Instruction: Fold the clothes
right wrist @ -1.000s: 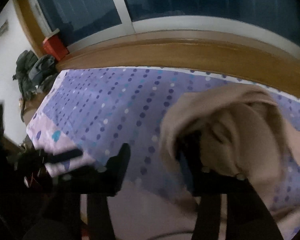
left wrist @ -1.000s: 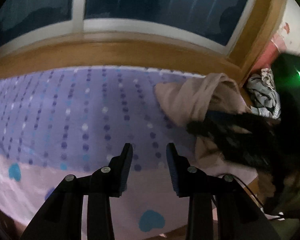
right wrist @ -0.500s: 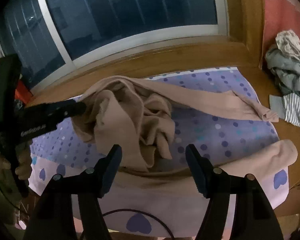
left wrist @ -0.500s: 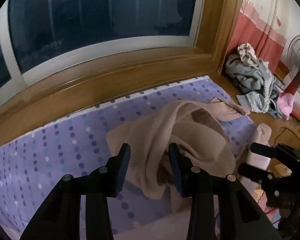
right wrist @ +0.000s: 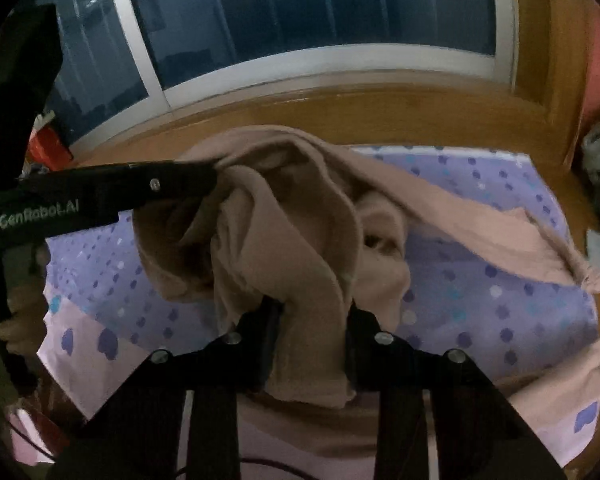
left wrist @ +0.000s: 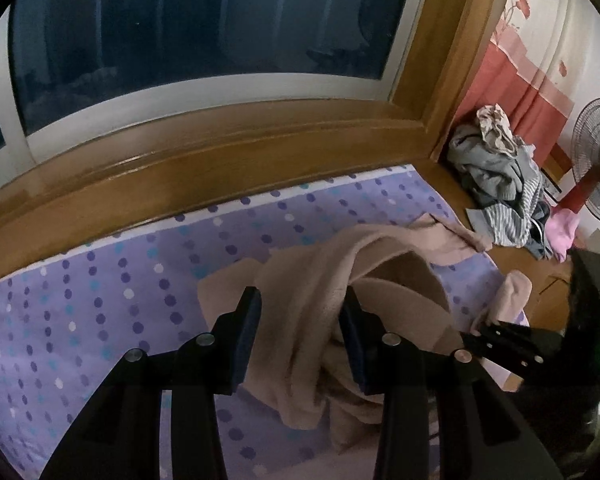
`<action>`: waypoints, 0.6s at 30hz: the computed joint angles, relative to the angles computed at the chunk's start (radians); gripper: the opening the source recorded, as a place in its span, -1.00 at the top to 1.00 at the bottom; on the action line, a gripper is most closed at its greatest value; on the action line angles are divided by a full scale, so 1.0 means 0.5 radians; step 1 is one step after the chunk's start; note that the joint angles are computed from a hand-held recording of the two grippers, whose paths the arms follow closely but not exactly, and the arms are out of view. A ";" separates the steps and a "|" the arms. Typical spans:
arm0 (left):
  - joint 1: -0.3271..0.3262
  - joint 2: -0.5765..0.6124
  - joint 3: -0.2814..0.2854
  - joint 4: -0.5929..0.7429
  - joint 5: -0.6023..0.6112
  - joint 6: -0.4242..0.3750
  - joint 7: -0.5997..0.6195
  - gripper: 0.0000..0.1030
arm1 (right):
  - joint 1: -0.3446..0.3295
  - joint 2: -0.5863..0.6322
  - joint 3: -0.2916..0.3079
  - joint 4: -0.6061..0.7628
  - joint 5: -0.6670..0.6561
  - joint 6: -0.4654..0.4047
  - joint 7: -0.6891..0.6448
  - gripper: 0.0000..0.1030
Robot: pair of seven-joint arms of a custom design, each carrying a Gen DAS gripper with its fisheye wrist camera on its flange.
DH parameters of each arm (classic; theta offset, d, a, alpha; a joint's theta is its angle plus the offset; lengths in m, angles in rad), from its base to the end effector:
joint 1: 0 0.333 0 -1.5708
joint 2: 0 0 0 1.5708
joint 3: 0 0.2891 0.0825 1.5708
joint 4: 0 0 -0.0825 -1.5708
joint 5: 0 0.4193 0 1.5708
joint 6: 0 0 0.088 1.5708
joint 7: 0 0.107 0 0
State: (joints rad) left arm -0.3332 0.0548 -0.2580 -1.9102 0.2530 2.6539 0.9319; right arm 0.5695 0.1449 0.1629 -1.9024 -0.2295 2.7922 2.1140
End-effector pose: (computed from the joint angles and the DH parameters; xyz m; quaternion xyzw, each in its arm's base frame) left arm 0.5393 -0.3671 0.5061 -0.6192 0.7042 -0.3168 0.1427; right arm 0.4943 0.4527 0.4695 -0.7651 0.5276 -0.1179 0.3498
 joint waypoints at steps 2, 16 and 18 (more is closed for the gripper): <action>0.006 0.001 -0.002 -0.001 -0.059 0.027 0.041 0.23 | 0.004 -0.078 -0.010 -0.081 -0.046 0.045 0.032 0.51; 0.023 0.315 -0.071 0.319 -0.589 0.003 0.555 0.11 | -0.095 -0.412 0.082 -0.426 -0.347 -0.237 0.362 0.53; 0.025 0.379 -0.086 0.398 -0.670 -0.024 0.647 0.11 | -0.098 -0.425 0.099 -0.435 -0.358 -0.256 0.365 0.53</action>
State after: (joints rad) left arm -0.3207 0.2444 -0.3008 -1.7111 -0.0823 2.6419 1.2553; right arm 0.5206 -0.0677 0.2124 -2.1198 -0.4087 2.6644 2.2964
